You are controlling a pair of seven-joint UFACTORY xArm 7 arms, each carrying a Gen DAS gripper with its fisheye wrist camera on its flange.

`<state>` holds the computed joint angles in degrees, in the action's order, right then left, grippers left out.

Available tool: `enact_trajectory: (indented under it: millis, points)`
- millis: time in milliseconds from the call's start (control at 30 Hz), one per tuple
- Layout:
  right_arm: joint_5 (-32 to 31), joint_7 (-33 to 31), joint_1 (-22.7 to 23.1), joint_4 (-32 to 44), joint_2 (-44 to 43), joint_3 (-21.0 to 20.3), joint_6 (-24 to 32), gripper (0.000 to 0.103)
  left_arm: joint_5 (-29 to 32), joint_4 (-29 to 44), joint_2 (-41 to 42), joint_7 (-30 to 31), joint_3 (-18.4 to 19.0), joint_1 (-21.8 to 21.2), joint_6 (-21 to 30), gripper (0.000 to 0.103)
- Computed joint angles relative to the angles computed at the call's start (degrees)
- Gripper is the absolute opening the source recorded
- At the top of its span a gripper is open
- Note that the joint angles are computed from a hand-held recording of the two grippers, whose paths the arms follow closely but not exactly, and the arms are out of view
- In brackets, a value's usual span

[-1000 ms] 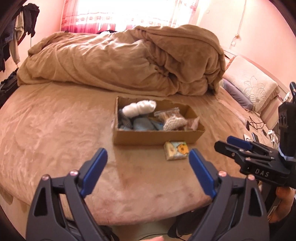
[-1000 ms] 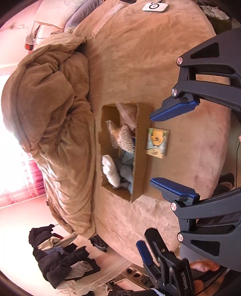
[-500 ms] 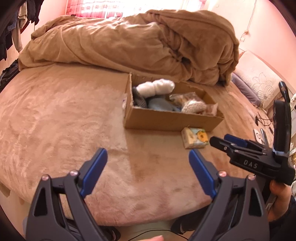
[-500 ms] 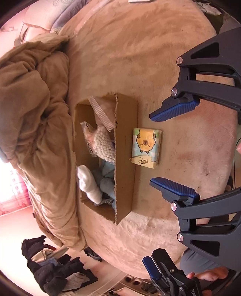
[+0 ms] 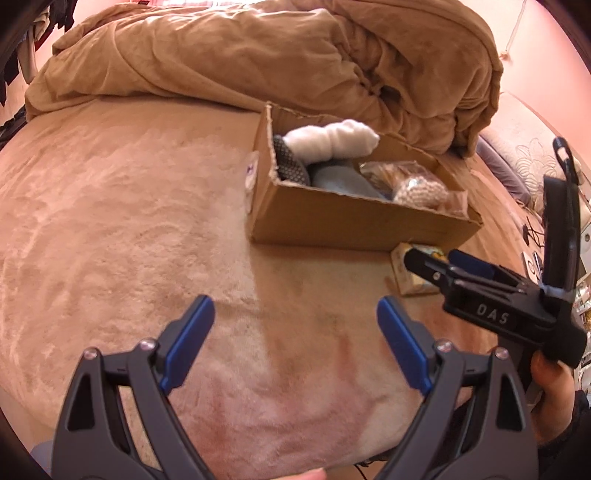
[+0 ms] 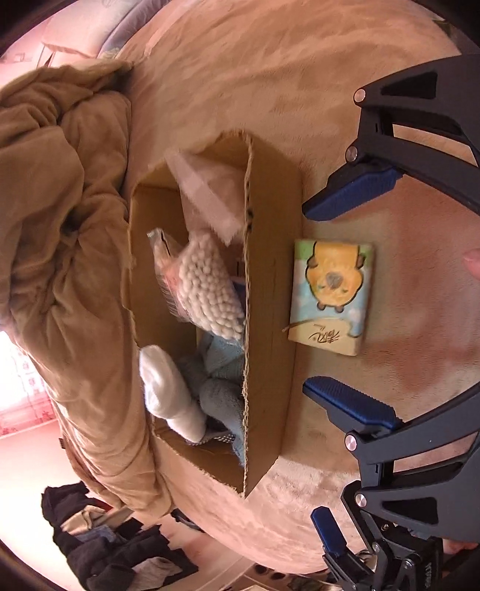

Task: Organize objects
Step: 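Grasp the yellow chick-print tissue pack with the right tool, then lower the tissue pack into the box and open the right tool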

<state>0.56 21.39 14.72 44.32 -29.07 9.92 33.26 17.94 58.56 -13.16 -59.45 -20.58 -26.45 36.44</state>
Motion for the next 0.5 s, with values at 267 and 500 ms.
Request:
enact_trajectory:
  millis: [267, 500]
  points:
    - [3.53, -2.69, 1.46, 0.98, 2.48, -2.29, 3.67, 0.087, 0.43, 1.11, 1.76, -0.13, 0.24, -0.34, 1.03, 0.091]
    - [5.52, -5.17, 1.61, -0.46, -0.75, -2.93, 3.33, 0.069, 2.36, 3.59, 1.79, -1.24, -0.58, -1.15, 3.54, 0.091]
